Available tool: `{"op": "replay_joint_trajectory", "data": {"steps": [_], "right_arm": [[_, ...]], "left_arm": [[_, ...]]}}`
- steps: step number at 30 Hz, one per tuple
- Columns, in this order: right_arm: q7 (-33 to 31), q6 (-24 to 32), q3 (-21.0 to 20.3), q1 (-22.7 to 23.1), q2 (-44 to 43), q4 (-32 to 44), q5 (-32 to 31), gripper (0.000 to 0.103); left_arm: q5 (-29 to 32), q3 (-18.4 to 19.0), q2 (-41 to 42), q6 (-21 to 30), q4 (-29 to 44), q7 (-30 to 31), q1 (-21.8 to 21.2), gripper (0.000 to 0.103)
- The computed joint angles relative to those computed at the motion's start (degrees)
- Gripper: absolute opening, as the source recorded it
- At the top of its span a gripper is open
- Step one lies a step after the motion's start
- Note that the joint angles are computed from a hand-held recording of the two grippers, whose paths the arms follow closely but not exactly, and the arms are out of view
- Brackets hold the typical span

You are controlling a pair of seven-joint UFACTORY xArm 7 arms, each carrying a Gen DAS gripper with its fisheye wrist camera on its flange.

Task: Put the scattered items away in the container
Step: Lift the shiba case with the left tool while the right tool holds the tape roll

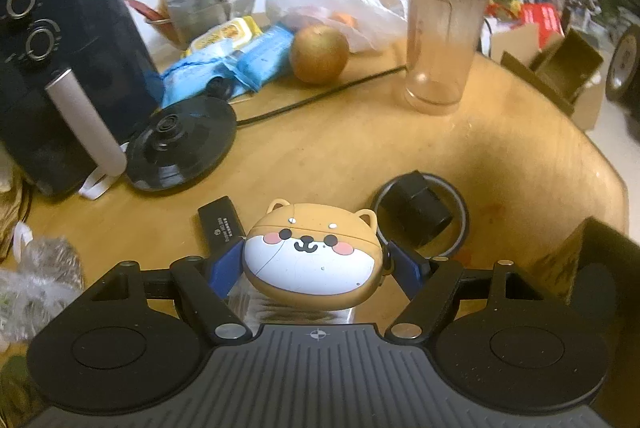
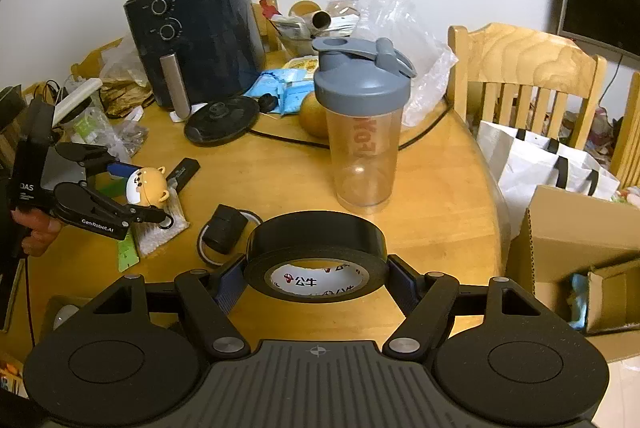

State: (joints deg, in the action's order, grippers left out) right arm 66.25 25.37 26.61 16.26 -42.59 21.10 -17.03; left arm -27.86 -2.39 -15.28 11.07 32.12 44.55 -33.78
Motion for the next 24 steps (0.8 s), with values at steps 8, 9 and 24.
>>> {"op": "replay_joint_trajectory", "data": {"steps": [8,9,24], "right_arm": [[-1.2,-2.3,0.0,-0.5,1.9,1.3,-0.7,0.076],[-1.3,-2.6,0.0,-0.6,2.2,1.4,-0.7,0.076],[-3.3,-5.6,1.1,-1.3,5.7,4.7,-1.5,0.076]], "left_arm": [[6.9,-3.9,-5.1,0.2,-2.8,-13.1,3.9,0.076],[7.2,-3.6,-6.0,0.5,-3.1,-14.4,3.6,0.076],[17.0,-6.5,-20.9,5.9,-9.2,-34.2,6.4,0.076]]}}
